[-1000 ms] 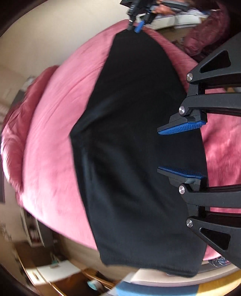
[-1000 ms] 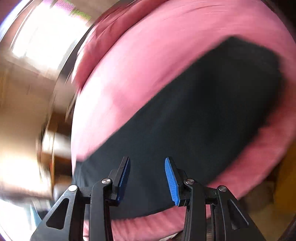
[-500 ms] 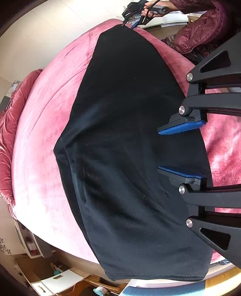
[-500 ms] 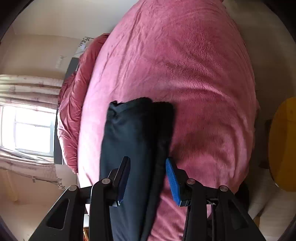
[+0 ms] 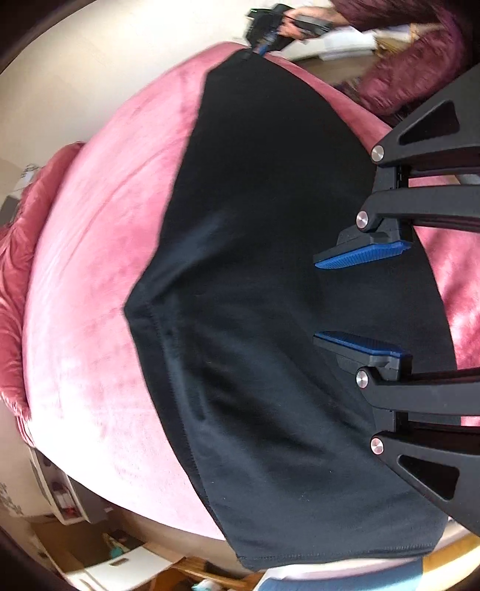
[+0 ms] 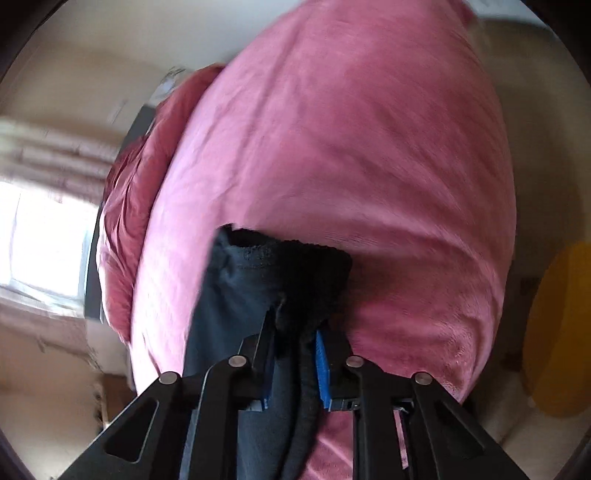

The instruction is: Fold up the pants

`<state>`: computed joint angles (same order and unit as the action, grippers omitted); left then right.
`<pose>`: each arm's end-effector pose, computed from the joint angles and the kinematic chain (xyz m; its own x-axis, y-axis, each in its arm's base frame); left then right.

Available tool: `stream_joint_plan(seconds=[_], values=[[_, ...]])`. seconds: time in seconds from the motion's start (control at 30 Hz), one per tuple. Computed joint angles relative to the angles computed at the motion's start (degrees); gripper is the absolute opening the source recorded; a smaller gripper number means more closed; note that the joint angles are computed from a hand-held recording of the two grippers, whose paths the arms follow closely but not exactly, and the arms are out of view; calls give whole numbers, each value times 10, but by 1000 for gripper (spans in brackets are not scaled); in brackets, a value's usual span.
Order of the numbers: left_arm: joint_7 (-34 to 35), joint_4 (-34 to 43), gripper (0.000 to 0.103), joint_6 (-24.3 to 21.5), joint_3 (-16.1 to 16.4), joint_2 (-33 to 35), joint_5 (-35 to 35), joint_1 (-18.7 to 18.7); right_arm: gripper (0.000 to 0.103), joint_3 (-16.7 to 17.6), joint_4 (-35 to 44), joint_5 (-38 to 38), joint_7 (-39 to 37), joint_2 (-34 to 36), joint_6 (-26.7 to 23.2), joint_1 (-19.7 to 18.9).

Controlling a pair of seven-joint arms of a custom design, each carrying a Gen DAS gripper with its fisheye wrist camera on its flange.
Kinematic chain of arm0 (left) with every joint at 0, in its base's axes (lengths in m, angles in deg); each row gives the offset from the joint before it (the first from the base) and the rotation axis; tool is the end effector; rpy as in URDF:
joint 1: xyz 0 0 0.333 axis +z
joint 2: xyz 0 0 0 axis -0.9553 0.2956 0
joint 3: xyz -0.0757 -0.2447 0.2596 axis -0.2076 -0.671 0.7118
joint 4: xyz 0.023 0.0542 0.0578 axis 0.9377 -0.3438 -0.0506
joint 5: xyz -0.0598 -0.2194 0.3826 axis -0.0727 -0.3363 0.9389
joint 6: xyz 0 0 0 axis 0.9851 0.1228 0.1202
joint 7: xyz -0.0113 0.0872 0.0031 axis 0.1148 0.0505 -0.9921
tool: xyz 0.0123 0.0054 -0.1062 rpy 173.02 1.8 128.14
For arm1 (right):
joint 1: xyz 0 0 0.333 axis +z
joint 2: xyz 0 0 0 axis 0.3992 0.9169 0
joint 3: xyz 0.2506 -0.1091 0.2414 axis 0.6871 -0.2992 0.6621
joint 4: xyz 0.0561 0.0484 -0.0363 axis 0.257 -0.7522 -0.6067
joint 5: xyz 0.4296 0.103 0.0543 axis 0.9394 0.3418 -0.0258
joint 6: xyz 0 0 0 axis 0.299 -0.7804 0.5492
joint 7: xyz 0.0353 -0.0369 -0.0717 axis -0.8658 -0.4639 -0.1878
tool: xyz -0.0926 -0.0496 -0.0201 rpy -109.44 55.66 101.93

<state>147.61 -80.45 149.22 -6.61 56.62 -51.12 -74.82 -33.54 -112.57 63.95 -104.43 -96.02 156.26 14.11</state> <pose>0.6797 -0.1532 0.4708 -0.4645 -0.8528 0.2386 -0.8588 0.3680 -0.3565 0.3355 0.0665 0.4443 -0.6806 -0.2068 -0.7028 -0.0417 0.9687 -0.2446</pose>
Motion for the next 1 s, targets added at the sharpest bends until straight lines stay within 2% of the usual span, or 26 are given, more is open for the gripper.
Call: stream_joint_plan(seconds=[0.1,0.2,0.43,0.6,0.7,0.8,0.9,1.0], values=[[-9,15,36,-20,-3,12,-28,6,18,-12,25,-22,-43,-14,-17,13],[-9,20,36,-34,-7,19,-45,7,18,-30,58,-35,-97,0,-2,34],[5,9,36,-47,-13,19,-101,15,18,-54,182,-36,-248,117,20,117],[16,4,36,-45,-11,16,-132,21,17,-89,283,-12,-354,241,21,220],[22,2,36,-54,-7,10,-151,29,17,-148,352,62,-475,328,10,334],[27,4,36,-65,-4,10,-168,35,16,-179,415,176,-606,399,-25,408],[33,6,36,-78,-1,9,-179,41,16,-166,466,240,-676,456,-67,417],[38,12,36,-93,1,13,-190,46,16,-142,503,229,-677,497,-107,400]])
